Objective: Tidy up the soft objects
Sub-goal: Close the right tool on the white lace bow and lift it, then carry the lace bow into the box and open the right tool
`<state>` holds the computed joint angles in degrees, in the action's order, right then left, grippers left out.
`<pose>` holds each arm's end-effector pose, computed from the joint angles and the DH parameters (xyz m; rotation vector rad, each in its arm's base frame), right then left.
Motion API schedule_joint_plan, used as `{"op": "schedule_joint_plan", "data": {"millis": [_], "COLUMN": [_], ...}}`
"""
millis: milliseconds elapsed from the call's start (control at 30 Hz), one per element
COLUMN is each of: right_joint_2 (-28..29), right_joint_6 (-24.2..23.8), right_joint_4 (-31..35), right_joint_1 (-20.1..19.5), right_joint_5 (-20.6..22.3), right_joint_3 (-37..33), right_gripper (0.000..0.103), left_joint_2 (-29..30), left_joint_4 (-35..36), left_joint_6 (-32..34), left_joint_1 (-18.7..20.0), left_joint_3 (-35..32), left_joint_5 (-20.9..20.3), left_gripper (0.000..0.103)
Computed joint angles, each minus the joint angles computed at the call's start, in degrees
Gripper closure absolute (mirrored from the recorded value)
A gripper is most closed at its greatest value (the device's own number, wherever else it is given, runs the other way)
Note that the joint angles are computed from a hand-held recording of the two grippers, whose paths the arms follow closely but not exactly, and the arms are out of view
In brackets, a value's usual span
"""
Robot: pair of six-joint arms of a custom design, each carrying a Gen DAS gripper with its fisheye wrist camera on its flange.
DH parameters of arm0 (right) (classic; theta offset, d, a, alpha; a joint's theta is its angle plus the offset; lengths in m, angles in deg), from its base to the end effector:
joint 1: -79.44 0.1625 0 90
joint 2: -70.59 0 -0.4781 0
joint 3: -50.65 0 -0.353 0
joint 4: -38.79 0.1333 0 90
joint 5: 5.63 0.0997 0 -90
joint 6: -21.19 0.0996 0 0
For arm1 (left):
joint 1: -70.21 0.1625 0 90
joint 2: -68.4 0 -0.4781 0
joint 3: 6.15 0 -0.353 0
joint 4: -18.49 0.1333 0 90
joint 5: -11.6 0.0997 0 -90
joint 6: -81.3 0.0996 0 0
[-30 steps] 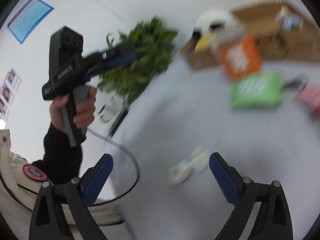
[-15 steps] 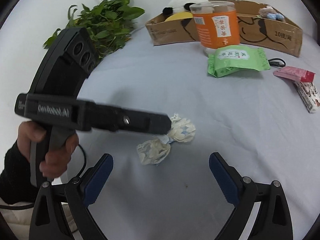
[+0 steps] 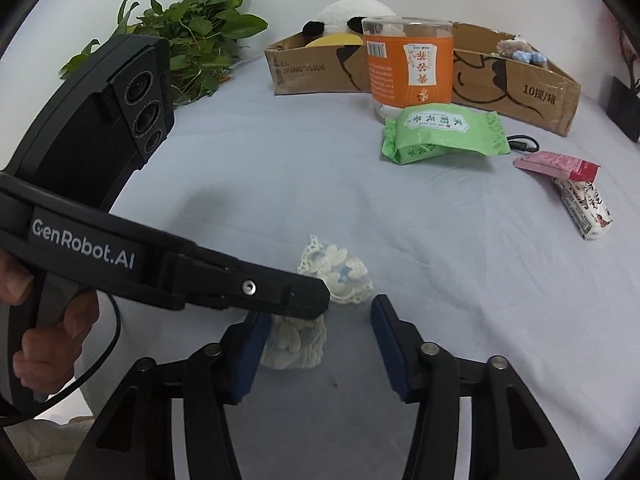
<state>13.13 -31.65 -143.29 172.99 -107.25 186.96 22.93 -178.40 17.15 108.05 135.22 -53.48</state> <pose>0.1406 -0.4369 0.1471 1.3199 -2.5334 0.1799 -0.2195 -0.3924 0.0825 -0.3754 2.9663 -0.7128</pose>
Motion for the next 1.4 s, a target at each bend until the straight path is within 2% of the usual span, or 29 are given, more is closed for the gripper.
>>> {"op": "schedule_joint_plan", "data": {"millis": [33, 100, 167, 400, 533, 667, 833, 1000, 1133, 1400], "right_joint_2": [-0.1, -0.5, -0.7, -2.8, -3.9, -4.0, -3.9, -2.4, -0.7, 5.6], "right_joint_6": [-0.7, -1.7, -2.4, 1.1, 1.3, -1.9, -5.3, -6.9, -8.1, -9.9], "right_joint_4": [-0.1, 0.4, -1.0, -0.3, -3.2, -10.4, -13.9, -17.4, -18.2, -13.4], "right_joint_1": [-0.2, -0.7, -1.2, -4.6, -6.2, -7.3, -8.3, -8.2, -7.3, -4.0], "right_joint_5": [0.4, 0.8, 1.1, 4.1, 6.1, 6.7, 7.2, 8.9, 10.7, 13.9], "right_joint_3": [0.1, 0.1, 0.7, -0.7, -2.2, -3.5, -7.4, -12.0, -16.5, -29.0], "right_gripper": [0.062, 0.077, 0.084, 0.091, 0.092, 0.092, 0.092, 0.092, 0.092, 0.092], "left_joint_2": [0.1, 0.8, 1.1, 3.0, 4.6, 7.4, 10.5, 12.2, 12.7, 12.0], "left_joint_4": [0.4, -0.9, 0.9, 3.1, 5.3, 6.6, 6.9, 6.1, 5.1, 2.9], "left_joint_6": [0.0, 0.3, 1.5, 7.1, 13.6, 20.5, 27.0, 32.3, 35.0, 38.9], "left_joint_1": [0.0, 0.4, 0.7, 2.8, 4.1, 6.0, 7.9, 9.1, 9.9, 11.9], "left_joint_3": [-0.4, -1.0, -2.6, -8.5, -14.7, -22.0, -29.6, -35.6, -39.0, -43.9], "left_joint_5": [0.1, -0.4, -1.0, -2.6, -3.3, -5.5, -8.2, -8.9, -7.4, -3.6], "left_gripper": [0.080, 0.081, 0.082, 0.082, 0.082, 0.082, 0.082, 0.082, 0.082, 0.082]}}
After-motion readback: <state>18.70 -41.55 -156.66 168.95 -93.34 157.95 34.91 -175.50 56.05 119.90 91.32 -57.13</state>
